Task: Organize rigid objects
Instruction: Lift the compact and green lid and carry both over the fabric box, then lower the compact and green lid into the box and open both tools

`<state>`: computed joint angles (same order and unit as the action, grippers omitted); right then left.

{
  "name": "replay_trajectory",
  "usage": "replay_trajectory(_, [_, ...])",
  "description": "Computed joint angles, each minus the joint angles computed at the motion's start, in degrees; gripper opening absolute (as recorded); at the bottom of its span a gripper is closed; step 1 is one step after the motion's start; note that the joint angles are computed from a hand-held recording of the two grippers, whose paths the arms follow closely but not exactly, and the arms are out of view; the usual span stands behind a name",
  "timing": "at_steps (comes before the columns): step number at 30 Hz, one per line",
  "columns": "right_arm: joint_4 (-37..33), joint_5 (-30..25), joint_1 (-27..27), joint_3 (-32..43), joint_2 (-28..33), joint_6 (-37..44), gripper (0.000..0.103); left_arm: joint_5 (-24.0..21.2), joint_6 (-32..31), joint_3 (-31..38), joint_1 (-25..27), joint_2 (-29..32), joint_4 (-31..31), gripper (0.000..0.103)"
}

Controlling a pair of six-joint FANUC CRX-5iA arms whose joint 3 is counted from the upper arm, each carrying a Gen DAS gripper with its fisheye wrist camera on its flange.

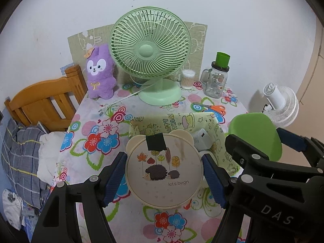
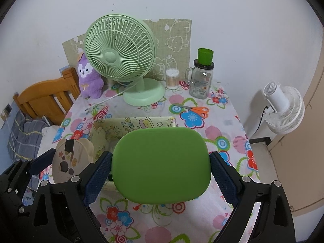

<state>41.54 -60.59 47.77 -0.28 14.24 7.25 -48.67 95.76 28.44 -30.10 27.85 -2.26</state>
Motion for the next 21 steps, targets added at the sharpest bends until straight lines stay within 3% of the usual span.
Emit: replay_trajectory(21, [-4.0, 1.7, -4.6, 4.7, 5.5, 6.4, 0.095, -3.8, -1.3, 11.3, 0.5, 10.9, 2.3, 0.077])
